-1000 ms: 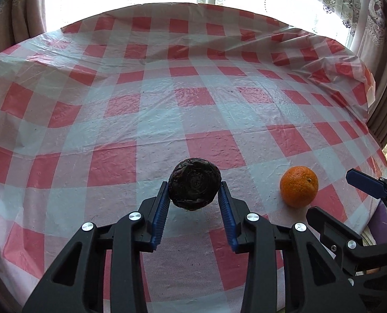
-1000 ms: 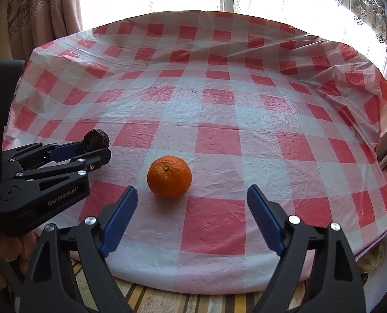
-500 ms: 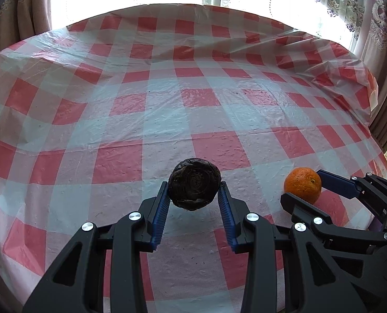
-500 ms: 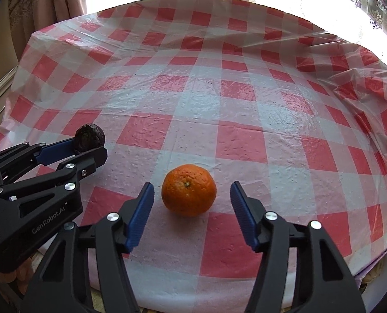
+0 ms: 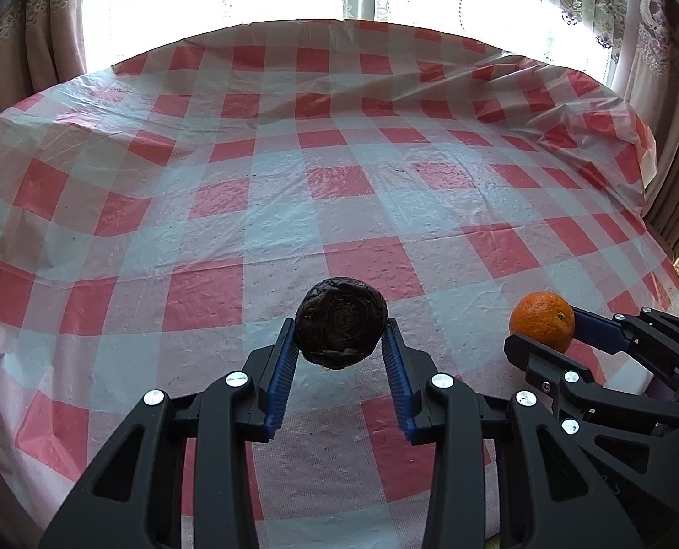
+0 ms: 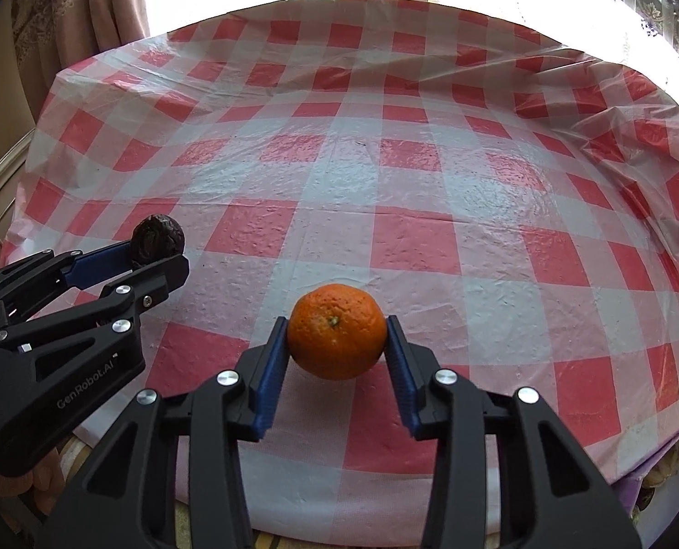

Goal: Organize fruits
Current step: 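Grasp the dark fruit with the left tool while the right tool grasps the small orange, then carry the dark fruit and the small orange over the white box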

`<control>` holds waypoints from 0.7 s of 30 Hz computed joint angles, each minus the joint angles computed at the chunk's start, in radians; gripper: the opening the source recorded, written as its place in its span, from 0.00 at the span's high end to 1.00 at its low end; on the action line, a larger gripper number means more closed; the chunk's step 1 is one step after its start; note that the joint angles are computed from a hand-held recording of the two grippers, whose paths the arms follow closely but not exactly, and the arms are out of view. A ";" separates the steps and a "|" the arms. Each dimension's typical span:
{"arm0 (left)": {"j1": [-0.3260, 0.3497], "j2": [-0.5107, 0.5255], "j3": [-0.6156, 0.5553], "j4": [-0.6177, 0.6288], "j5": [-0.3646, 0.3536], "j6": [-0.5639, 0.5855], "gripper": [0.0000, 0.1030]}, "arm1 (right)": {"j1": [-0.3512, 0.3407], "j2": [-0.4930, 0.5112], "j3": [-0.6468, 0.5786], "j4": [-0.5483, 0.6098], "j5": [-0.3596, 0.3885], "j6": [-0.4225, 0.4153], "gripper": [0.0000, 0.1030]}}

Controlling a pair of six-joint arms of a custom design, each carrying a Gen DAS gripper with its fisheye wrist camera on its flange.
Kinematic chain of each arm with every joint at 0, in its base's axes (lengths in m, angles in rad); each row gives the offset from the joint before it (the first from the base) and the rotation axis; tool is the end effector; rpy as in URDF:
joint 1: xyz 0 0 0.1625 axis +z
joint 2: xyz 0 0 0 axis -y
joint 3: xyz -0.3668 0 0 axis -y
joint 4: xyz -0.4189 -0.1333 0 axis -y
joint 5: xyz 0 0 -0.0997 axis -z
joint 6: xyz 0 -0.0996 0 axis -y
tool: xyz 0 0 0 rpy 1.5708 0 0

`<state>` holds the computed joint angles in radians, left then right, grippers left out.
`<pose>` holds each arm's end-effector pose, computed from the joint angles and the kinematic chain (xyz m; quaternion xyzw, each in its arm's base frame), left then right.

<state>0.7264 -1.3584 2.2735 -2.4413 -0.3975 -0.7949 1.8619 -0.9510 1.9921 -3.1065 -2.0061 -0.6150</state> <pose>-0.1724 -0.4543 0.1461 0.0329 0.8320 -0.3918 0.3913 0.2468 -0.5058 0.0674 0.3669 -0.8743 0.2021 0.2452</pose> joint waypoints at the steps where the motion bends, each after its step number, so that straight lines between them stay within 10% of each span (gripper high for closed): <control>1: -0.004 0.001 -0.001 0.004 0.002 0.000 0.65 | -0.002 -0.008 0.007 -0.006 0.003 0.000 0.59; 21: -0.091 0.045 -0.032 0.030 -0.006 0.036 0.65 | -0.067 -0.227 0.142 -0.021 0.048 0.013 0.59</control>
<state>0.6354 -1.3135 2.2414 -2.4110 -0.4032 -0.7591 1.7948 -1.1784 2.1340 -3.1275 -1.9584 -0.6017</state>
